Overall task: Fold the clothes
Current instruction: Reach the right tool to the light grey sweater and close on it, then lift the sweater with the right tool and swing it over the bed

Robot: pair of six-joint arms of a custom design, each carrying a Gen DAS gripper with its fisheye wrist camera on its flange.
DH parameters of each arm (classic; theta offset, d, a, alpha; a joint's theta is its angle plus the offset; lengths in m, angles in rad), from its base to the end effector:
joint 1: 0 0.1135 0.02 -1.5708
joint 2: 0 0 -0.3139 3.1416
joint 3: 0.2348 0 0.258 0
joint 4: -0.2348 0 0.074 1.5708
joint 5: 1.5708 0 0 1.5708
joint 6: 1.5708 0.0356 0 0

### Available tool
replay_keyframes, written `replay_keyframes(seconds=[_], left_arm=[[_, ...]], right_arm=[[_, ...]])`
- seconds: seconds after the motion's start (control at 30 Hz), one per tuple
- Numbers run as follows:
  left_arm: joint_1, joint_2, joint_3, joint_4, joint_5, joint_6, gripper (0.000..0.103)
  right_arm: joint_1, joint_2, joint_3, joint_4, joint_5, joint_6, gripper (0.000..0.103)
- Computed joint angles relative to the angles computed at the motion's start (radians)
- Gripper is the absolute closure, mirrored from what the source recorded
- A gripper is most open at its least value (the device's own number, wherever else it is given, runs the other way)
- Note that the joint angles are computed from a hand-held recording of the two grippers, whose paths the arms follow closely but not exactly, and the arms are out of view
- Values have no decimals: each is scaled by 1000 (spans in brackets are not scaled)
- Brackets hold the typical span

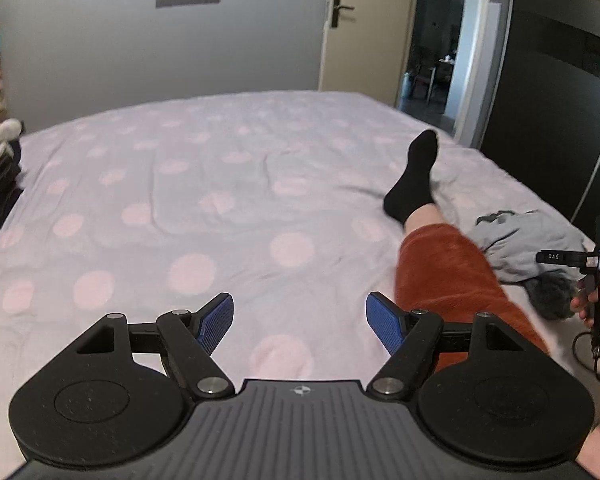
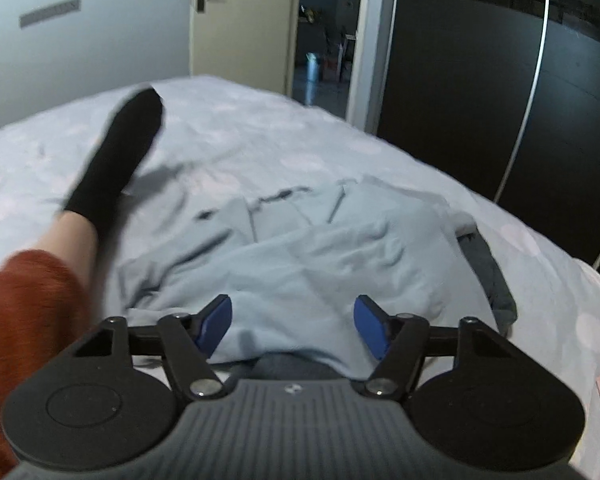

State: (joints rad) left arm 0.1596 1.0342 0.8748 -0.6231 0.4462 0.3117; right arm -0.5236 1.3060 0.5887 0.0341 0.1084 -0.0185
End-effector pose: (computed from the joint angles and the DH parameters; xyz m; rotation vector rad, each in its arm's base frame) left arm 0.1920 0.0154 0.3279 0.3853 2.2426 -0.2798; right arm 0.2156 -0.1290 0.2277 0.6270 2.1943 -0.4097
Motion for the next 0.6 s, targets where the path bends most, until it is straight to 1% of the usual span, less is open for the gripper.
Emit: replay_keyframes(seconds=[0.07,0.13,0.17,0.2,0.23,0.27,0.3,0.33,0.4,0.47,0.6], left_arm=[[15,17,-1,-2,1,8,17],[30,27,-1,-7,5,17,17],[34,38,1,-7,6,18,17],[43,45,6,-15,12,27,18],[58,53,11,-20,22,36,19],[72,53,10,-18,26,39,19],[88,50,7,-14,29,42,19],[109,49,7,-16,37,47,19],[151,47,7,-18,52,57,19],[198,42,9,-28,59,67,19],[281,33,8,-22,42,95,20]], right_arm=[[4,65,28,5,32,-4,41],[13,96,44,14,50,-22,43],[24,103,57,5,67,-39,49],[35,108,71,-6,86,-57,58],[50,110,89,-26,110,-74,63],[63,110,107,-45,130,-85,76],[75,109,125,-63,146,-97,93],[89,109,141,-71,170,-110,98],[112,98,179,-103,208,-129,102],[133,75,214,-120,232,-140,102],[220,15,290,-126,294,-178,102]])
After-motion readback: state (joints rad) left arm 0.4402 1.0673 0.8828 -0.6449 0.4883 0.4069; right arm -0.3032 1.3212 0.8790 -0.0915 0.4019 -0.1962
